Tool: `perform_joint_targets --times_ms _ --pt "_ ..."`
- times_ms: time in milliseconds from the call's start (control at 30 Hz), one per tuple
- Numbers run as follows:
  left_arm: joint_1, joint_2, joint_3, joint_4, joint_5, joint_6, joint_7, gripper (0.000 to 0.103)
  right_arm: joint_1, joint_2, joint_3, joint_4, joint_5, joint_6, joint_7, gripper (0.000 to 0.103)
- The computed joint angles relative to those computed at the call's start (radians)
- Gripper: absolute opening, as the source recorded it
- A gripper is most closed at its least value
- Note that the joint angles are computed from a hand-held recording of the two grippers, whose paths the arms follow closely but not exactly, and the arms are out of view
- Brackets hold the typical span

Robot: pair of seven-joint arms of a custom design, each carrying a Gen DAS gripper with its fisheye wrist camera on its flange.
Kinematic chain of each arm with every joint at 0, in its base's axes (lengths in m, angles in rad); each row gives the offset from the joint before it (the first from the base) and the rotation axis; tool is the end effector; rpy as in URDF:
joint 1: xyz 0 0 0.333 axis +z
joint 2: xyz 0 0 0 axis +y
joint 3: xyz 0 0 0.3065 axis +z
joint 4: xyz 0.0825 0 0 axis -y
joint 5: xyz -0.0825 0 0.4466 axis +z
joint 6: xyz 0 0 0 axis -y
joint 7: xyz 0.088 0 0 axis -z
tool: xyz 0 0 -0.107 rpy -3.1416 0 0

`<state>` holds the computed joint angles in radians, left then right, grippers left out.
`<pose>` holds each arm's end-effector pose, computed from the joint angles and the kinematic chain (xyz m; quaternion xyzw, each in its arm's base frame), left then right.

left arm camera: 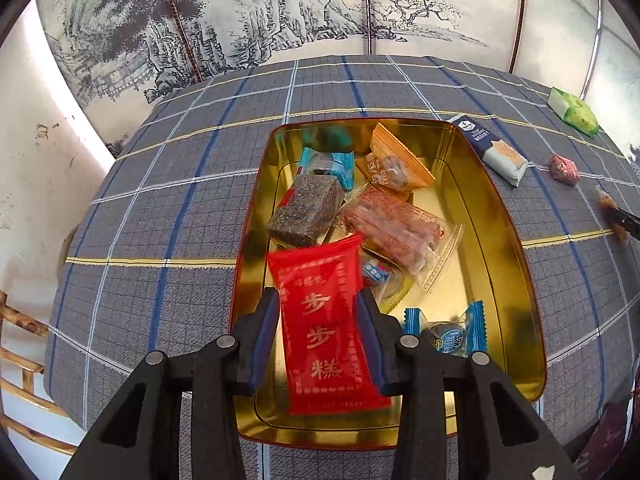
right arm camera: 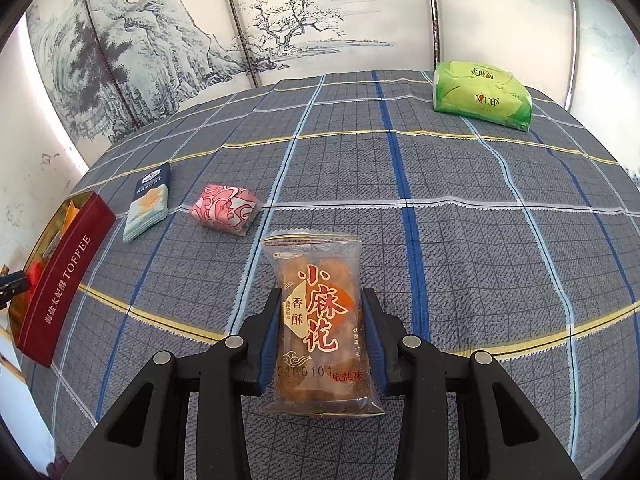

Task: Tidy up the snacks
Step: 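Lower the red packet into the gold tin and open the left gripper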

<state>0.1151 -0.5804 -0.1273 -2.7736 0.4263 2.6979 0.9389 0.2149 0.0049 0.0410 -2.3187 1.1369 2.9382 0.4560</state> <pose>0.4392 -0.0138 0.3849 -0.7648 0.5752 -0.1337 0.2576 0.5705 0.0887 0.3300 -0.7523 0.5475 -0.1472 0.3355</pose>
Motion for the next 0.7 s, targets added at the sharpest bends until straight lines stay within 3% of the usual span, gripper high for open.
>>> perform_joint_targets --times_ms 233,333,533,700 --pt "0.008 -0.03 -0.01 -0.022 0.009 0.018 -0.029 0.041 -0.002 0.003 0.001 0.002 -0.013 0.004 0.008 0.039" --pt "0.032 -0.091 -0.059 -0.056 0.043 0.038 -0.097 0.057 -0.004 0.006 0.001 0.003 -0.008 0.003 0.0 0.039" --pt "0.028 -0.225 -0.141 -0.128 0.102 0.088 -0.232 0.073 0.001 -0.014 0.003 -0.016 0.021 0.013 -0.011 0.039" --pt "0.015 -0.284 -0.18 -0.151 0.138 0.1 -0.292 0.075 0.03 -0.088 -0.006 -0.082 0.126 -0.003 -0.084 0.039"
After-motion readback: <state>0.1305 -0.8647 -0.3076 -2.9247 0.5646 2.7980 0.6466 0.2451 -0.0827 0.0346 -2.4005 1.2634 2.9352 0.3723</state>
